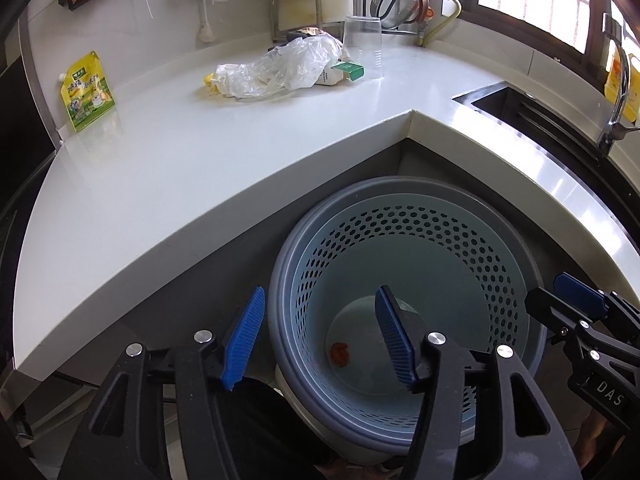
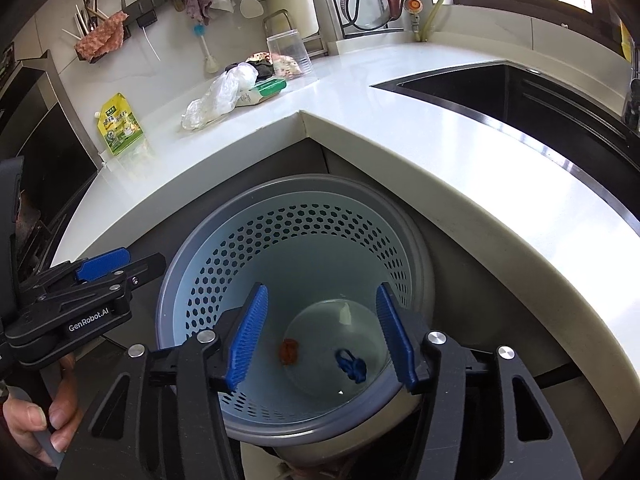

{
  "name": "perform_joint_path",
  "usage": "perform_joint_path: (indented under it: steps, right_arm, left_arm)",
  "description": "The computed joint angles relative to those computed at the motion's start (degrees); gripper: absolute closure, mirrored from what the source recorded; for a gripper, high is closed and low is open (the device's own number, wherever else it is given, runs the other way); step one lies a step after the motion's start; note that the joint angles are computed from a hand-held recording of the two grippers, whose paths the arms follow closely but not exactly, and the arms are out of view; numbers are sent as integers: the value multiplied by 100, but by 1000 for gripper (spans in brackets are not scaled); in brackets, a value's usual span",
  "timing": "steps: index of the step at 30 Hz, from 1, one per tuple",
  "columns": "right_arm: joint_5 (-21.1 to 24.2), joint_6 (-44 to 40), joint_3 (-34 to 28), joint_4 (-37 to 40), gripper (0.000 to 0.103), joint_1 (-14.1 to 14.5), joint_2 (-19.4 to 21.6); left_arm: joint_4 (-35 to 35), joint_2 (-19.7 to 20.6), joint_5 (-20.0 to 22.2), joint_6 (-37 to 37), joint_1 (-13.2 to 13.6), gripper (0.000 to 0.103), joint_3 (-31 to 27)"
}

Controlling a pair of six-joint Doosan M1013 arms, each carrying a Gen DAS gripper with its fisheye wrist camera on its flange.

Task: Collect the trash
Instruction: 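Withdraw both tools from the bin back toward the countertop items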

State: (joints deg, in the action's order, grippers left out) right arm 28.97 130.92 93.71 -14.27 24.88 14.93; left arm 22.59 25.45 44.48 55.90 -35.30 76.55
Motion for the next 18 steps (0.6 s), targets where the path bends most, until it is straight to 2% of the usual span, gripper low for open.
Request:
perform_joint_path:
  steps: [18]
  right_arm:
    - [-75,60,26,76,42,-28,-11]
  left_arm:
    - [-148,-43,-85,-1,48,31,38]
